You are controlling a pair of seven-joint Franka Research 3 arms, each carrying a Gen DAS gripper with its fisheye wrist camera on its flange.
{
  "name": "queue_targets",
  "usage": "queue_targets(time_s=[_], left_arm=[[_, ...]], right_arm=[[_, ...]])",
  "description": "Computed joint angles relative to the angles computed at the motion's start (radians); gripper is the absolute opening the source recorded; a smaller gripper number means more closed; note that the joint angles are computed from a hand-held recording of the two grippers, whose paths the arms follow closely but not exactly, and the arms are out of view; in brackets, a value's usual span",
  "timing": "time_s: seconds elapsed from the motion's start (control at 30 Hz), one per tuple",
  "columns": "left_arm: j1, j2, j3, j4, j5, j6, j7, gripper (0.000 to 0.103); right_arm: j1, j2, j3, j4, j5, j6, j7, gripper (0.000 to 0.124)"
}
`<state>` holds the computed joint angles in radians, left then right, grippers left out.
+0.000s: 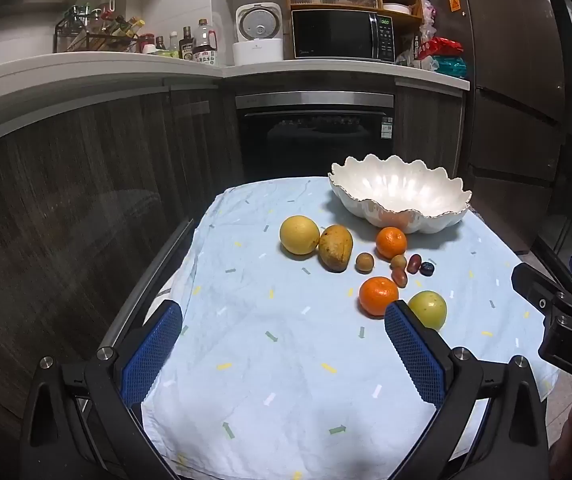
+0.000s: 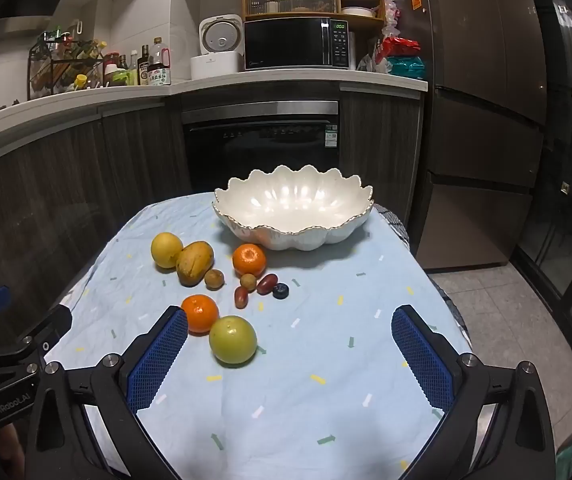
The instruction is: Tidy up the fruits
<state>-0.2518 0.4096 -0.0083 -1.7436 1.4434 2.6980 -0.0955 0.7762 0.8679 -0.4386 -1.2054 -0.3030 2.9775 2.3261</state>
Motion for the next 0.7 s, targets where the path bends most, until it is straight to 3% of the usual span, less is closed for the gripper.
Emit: queue_targets(time_s=[0.7], left_arm=[[-0.003, 0.002, 0.006, 0.005, 0.011, 0.009, -0.004, 0.103]], right_arm=[[0.004, -0.001, -0.007, -0.003, 0.003, 0.003, 0.002, 0.103]])
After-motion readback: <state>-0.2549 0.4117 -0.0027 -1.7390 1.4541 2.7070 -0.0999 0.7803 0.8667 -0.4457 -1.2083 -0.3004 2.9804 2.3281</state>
